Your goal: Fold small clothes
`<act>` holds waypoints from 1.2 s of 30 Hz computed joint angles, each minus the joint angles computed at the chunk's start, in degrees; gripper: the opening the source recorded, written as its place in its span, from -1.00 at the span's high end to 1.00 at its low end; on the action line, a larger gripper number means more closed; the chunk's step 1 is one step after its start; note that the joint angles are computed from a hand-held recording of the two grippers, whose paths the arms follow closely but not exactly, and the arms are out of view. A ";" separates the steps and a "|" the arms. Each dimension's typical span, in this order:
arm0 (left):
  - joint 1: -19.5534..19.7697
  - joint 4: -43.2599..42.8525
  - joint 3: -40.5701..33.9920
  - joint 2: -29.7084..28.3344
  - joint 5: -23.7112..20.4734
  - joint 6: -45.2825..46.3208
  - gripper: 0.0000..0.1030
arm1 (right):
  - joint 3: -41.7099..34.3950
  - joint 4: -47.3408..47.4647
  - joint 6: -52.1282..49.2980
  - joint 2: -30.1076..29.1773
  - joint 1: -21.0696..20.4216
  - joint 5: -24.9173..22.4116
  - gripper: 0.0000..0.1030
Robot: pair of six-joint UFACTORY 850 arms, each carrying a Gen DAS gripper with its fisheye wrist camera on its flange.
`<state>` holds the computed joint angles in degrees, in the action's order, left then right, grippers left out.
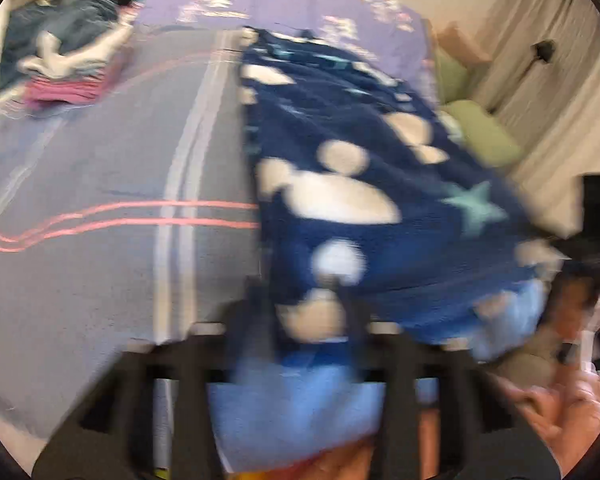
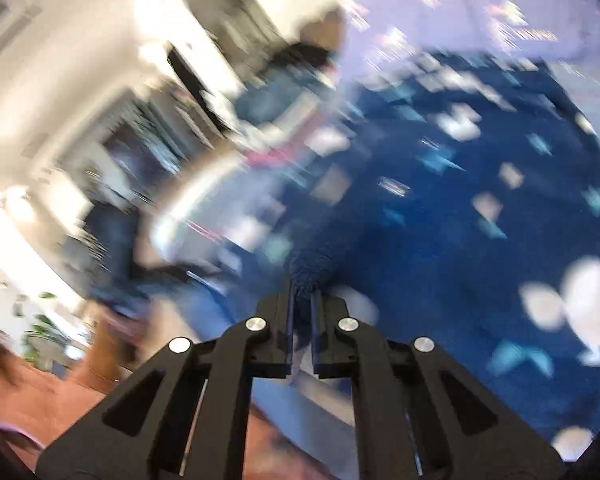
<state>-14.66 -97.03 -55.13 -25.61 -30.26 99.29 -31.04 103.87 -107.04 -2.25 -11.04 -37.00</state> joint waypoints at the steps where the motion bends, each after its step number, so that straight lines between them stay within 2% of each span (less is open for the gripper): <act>1: 0.65 0.72 0.07 0.17 -1.77 -0.43 0.65 | -0.05 -0.19 0.64 -0.97 0.40 3.68 0.83; 2: 0.52 -0.10 0.48 0.53 -1.14 1.55 0.68 | 0.31 0.63 0.02 -2.16 -0.03 4.95 0.83; 4: -1.06 -1.67 1.36 1.75 3.32 4.84 0.69 | 1.80 1.25 1.10 -2.57 -2.50 1.12 0.83; 5: -1.35 -1.56 1.74 2.33 4.47 5.54 0.70 | 3.23 1.84 1.09 -0.70 -3.98 -0.01 0.75; 6: -1.33 -1.51 2.27 2.96 4.56 6.57 0.70 | 4.57 3.65 -1.14 1.09 -4.92 -0.35 0.61; 7: -1.11 -1.28 2.63 3.45 4.05 7.02 0.69 | 6.09 5.70 -3.61 3.36 -5.96 -0.40 0.20; 8: -0.54 -0.77 2.83 3.84 3.12 6.65 0.67 | 7.77 8.23 -6.35 5.98 -7.11 0.01 -0.12; 10: 0.55 1.11 2.24 3.43 0.69 3.43 0.62 | 10.63 12.87 -11.04 11.04 -9.94 2.30 -0.21; 12: 1.13 1.09 1.69 2.54 -0.07 2.04 0.34 | 12.00 13.54 -10.38 13.26 -13.58 4.25 -0.25; 13: 0.72 1.05 1.37 2.28 1.21 1.34 0.03 | 12.60 12.45 -7.62 13.33 -16.26 4.69 -0.26; 14: 0.28 1.54 1.12 1.86 2.42 0.47 -0.12 | 12.65 10.68 -4.30 12.32 -18.46 4.41 -0.28; 15: -0.22 2.44 0.64 1.11 2.70 -0.54 -0.15 | 12.31 7.98 -0.25 11.47 -20.07 3.69 -0.28; 17: -0.56 -0.78 1.12 0.97 1.44 3.31 -0.42 | 12.44 2.20 6.49 7.39 -24.85 -2.52 -0.28; 19: -0.54 -0.90 0.67 0.33 -0.30 3.32 -0.56 | 12.51 2.16 5.50 4.68 -26.80 -6.89 -0.30; 22: -1.18 -2.11 -0.99 -1.27 -1.53 3.87 -0.56 | 12.15 2.30 3.34 2.91 -26.48 -10.67 -0.41; 24: -1.20 -1.70 -2.44 -2.58 -4.55 2.34 -0.46 | 10.21 1.68 3.51 -0.41 -25.40 -14.15 -0.41; 25: -1.26 -0.92 -3.17 -3.17 -5.75 1.03 -0.07 | 9.59 2.24 3.40 -1.20 -24.63 -14.28 -0.31; 26: -1.68 -0.35 -3.84 -3.52 -5.03 -0.67 0.45 | 9.00 3.50 3.67 -1.48 -23.49 -13.41 0.28; 27: -2.00 0.14 -4.05 -3.52 -3.92 -1.86 0.67 | 8.46 4.27 4.56 -1.64 -22.52 -12.34 0.74; 29: -1.73 -1.25 -3.44 -2.69 -4.24 -2.40 0.73 | 8.07 3.20 7.19 -1.98 -23.25 -14.28 0.80; 32: -0.48 -5.99 -0.57 1.06 -6.45 1.79 0.75 | 10.61 3.86 4.84 2.43 -26.06 -19.48 0.82; 34: 0.34 -8.43 0.89 3.80 -8.14 4.55 0.76 | 11.59 2.85 4.33 6.18 -27.60 -20.42 0.83; 36: 0.25 -10.52 1.77 5.93 -7.90 7.58 0.76 | 11.54 2.64 4.15 7.78 -27.85 -20.21 0.83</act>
